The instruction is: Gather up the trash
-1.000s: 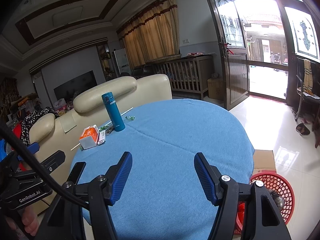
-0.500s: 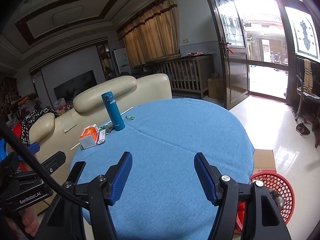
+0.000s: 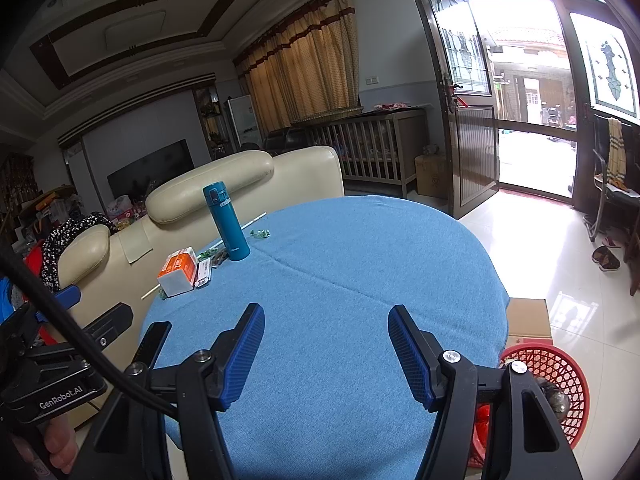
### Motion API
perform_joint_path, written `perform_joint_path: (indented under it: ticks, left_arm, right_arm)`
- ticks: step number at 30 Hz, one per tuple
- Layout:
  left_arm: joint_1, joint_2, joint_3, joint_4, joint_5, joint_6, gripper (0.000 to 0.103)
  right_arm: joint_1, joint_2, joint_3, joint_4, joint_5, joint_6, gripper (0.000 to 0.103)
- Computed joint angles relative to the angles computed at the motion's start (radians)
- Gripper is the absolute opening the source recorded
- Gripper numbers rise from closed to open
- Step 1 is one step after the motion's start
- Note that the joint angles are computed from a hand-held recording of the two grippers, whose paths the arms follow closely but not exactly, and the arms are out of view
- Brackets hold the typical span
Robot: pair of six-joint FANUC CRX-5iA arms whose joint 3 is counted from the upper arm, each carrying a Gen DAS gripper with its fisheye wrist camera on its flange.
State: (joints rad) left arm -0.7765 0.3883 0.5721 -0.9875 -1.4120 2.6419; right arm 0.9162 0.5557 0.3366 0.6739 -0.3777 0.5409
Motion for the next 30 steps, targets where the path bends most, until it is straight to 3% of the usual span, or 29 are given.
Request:
perform_joint_path:
  ticks: [18,30]
  left_arm:
    - [-0.001,0.0,0.004,-0.001,0.004,-0.016,0.095]
    - [0.015,0.003,-0.001,0.025,0.017,-0.018,0.095]
  right_arm:
    - [-0.003,-0.002,-0.028,0.059,0.023,-0.063,0.068]
    - [0.003,0.011,0.012,-0.01,-0.013,0.012,0.068]
